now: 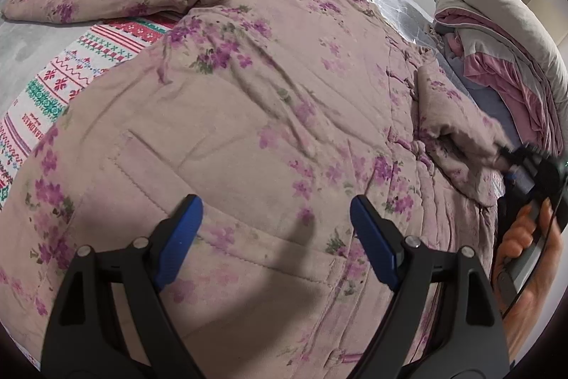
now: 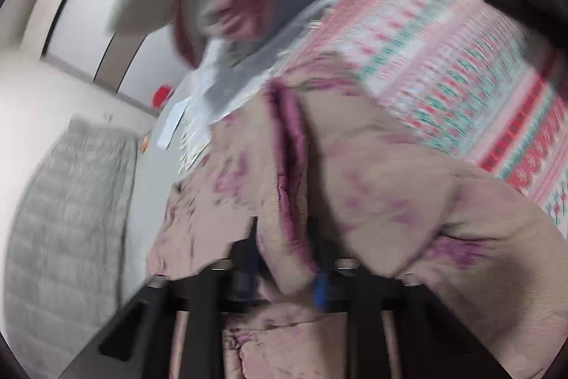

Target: Fold large clothes

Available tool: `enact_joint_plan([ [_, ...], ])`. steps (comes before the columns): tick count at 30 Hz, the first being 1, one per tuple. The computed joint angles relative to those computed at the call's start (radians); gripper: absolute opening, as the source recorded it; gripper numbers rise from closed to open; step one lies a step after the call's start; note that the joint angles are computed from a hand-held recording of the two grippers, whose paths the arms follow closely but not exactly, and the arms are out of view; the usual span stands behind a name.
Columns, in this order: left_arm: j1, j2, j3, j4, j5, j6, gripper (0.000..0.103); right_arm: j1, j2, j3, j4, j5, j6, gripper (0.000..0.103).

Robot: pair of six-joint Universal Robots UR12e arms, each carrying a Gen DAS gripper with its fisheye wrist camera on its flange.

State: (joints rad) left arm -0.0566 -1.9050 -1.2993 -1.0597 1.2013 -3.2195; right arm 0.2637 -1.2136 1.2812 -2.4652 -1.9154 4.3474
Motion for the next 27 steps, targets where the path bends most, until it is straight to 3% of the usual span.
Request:
enact_joint_plan([
  [3, 0.005, -0.003, 0.003, -0.003, -0.011, -0.019, 0.085, 0.028, 0.06, -0.099, -0.057, -0.065, -0.108, 0.015],
  [6, 0.01, -0.001, -0.002, 0.01, -0.017, -0.035, 0.085, 0.051, 0.157, -0.247, -0.139, 0.03, -0.355, 0.015],
  [7, 0.011, 0.0, -0.003, 0.014, -0.015, -0.037, 0.085, 0.056, 0.19, -0.305, -0.12, 0.085, -0.435, 0.016],
  [9, 0.014, 0.0, -0.003, 0.02, -0.011, -0.041, 0.085, 0.068, 0.275, -0.461, 0.028, 0.211, -0.575, 0.02],
  [11, 0.015, 0.001, -0.006, 0.028, -0.009, -0.046, 0.085, 0.082, 0.345, -0.582, 0.163, 0.253, -0.628, 0.023],
  [14, 0.02, 0.001, -0.005, 0.033, -0.005, -0.047, 0.085, 0.088, 0.354, -0.576, 0.18, 0.292, -0.582, 0.026],
  [16, 0.025, 0.001, -0.005, 0.042, -0.009, -0.061, 0.085, 0.083, 0.303, -0.483, 0.146, 0.342, -0.522, 0.028],
  [21, 0.034, 0.004, -0.006, 0.029, -0.04, -0.075, 0.085, 0.062, 0.167, -0.265, 0.107, 0.349, -0.405, 0.034],
  [25, 0.041, 0.008, -0.014, 0.054, -0.034, -0.094, 0.085, 0.046, 0.063, -0.069, -0.073, 0.371, -0.228, 0.039],
  [27, 0.046, 0.004, -0.011, 0.06, -0.027, -0.113, 0.085, 0.057, 0.022, -0.012, -0.074, 0.349, -0.172, 0.045],
])
